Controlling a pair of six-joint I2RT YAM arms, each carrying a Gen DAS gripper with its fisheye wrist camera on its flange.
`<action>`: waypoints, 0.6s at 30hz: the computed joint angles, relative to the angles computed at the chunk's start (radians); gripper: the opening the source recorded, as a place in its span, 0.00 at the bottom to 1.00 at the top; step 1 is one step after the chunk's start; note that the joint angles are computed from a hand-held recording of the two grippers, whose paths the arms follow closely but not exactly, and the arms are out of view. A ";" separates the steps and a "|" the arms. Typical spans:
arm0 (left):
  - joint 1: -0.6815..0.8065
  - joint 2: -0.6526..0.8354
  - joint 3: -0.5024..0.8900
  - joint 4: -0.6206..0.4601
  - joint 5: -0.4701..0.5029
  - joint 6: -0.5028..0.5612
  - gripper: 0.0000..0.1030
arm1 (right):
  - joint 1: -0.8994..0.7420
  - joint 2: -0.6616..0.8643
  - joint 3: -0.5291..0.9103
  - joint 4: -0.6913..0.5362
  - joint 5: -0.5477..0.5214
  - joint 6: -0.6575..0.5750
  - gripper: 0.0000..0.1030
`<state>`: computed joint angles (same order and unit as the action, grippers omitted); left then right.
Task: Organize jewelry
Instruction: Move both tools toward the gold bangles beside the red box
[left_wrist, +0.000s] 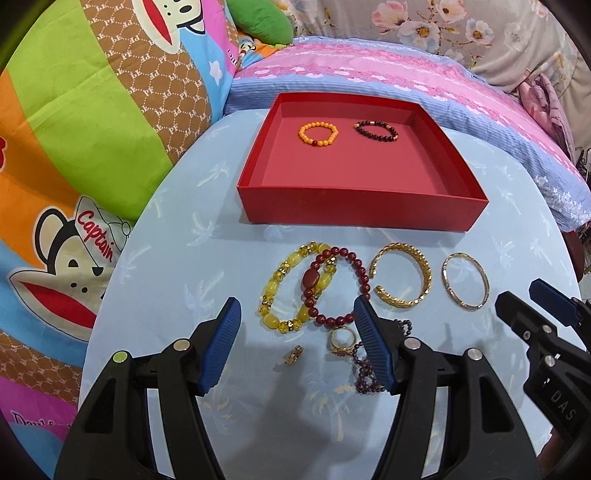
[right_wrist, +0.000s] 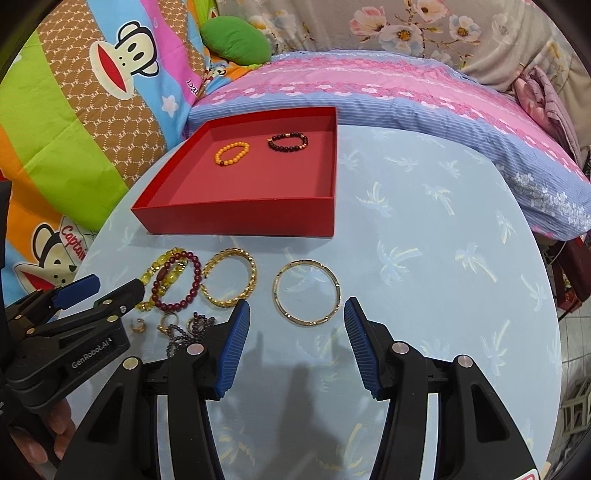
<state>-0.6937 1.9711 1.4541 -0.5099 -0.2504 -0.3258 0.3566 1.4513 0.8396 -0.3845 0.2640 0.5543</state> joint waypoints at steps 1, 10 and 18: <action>0.005 0.002 0.000 -0.001 0.002 -0.002 0.59 | -0.002 0.005 0.000 0.001 0.000 0.000 0.51; 0.060 0.008 -0.027 0.008 0.010 -0.011 0.59 | -0.032 0.075 0.006 0.038 0.007 -0.028 0.50; 0.085 0.019 -0.038 0.016 0.032 -0.010 0.66 | -0.037 0.152 0.025 0.071 -0.014 -0.051 0.57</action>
<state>-0.6091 1.9901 1.4156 -0.4938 -0.2188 -0.3363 0.3193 1.6034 0.8644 -0.3133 0.2502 0.5030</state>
